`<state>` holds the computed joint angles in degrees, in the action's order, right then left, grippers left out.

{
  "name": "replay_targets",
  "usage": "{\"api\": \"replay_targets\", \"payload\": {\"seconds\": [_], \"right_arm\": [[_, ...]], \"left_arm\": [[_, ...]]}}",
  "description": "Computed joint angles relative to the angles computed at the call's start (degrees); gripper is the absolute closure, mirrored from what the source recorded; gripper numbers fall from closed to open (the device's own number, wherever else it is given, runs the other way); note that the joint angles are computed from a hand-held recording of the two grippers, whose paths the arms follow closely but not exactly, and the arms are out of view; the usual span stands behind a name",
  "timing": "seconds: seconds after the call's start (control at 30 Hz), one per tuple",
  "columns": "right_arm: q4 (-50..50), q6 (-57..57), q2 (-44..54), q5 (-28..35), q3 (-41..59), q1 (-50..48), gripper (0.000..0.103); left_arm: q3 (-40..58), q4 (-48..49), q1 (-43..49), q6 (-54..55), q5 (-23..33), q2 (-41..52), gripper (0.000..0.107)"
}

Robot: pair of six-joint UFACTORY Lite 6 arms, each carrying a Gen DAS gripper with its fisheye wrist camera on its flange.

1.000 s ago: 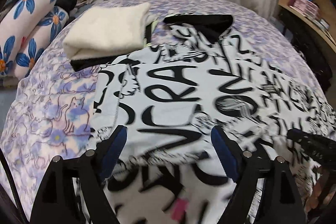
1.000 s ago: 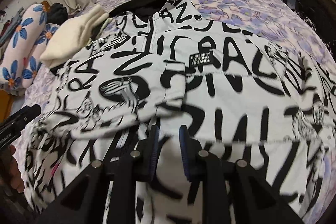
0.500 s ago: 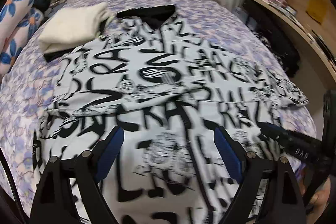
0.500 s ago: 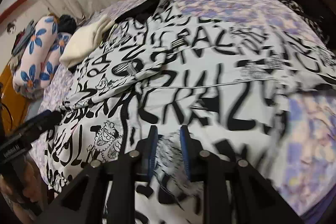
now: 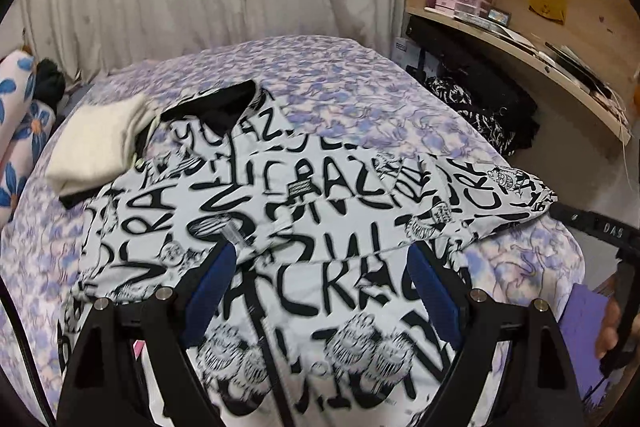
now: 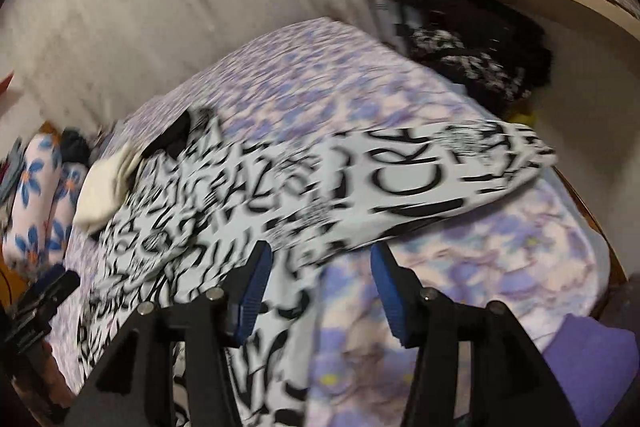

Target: Fold large clothes

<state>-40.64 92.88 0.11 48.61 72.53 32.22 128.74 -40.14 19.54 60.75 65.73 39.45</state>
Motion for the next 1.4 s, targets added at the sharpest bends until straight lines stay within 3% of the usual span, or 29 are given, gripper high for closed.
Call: {"api": "replay_targets", "payload": {"seconds": [0.2, 0.37, 0.63, 0.8, 0.93, 0.97, 1.0, 1.03, 1.13, 1.23, 1.4], "right_arm": [[2.1, -1.33, -8.5, -5.82, -12.65, -12.43, 0.051], [9.11, -6.76, -7.71, -17.69, -20.55, -25.98, 0.051], [24.34, -19.71, 3.6, -31.5, -22.64, -39.71, 0.051], [20.22, -15.67, 8.95, -33.61, -19.83, -41.33, 0.051], [9.59, -5.81, 11.16, -33.39, -18.32, -40.32, 0.054], [7.14, -3.8, 11.23, -33.52, -18.27, -40.03, 0.061], [6.84, -4.19, 11.63, -33.42, -17.8, -39.9, 0.082], [5.66, -3.57, 11.88, -32.44, -17.22, -39.4, 0.089], [-5.25, 6.0, 10.3, -27.79, -16.21, -36.1, 0.095], [-13.49, 13.05, 7.51, -19.32, -13.38, -30.24, 0.097], [-20.64, 12.31, 9.15, -5.18, 1.28, -16.94, 0.097]], "left_arm": [[-11.32, 0.81, -6.97, 0.31, -11.77, -4.83, 0.021], [-15.25, 2.38, -11.52, -1.11, -19.66, -3.96, 0.021], [-11.4, 5.53, -14.33, -5.48, -22.71, 2.52, 0.021], [-6.27, 6.72, -14.33, -7.58, -21.28, 6.83, 0.021], [-1.69, 7.79, -14.1, -9.65, -19.49, 10.33, 0.021], [-0.78, 8.13, -14.03, -10.12, -19.15, 11.07, 0.021], [-0.68, 8.25, -13.96, -10.27, -19.09, 11.25, 0.021], [0.01, 8.37, -13.76, -10.42, -18.66, 11.83, 0.021], [0.96, 8.51, -13.19, -10.32, -18.08, 12.67, 0.021], [1.13, 8.46, -12.3, -9.91, -18.01, 12.86, 0.021], [7.87, 8.67, -9.64, -11.24, -13.83, 16.69, 0.021]]}}
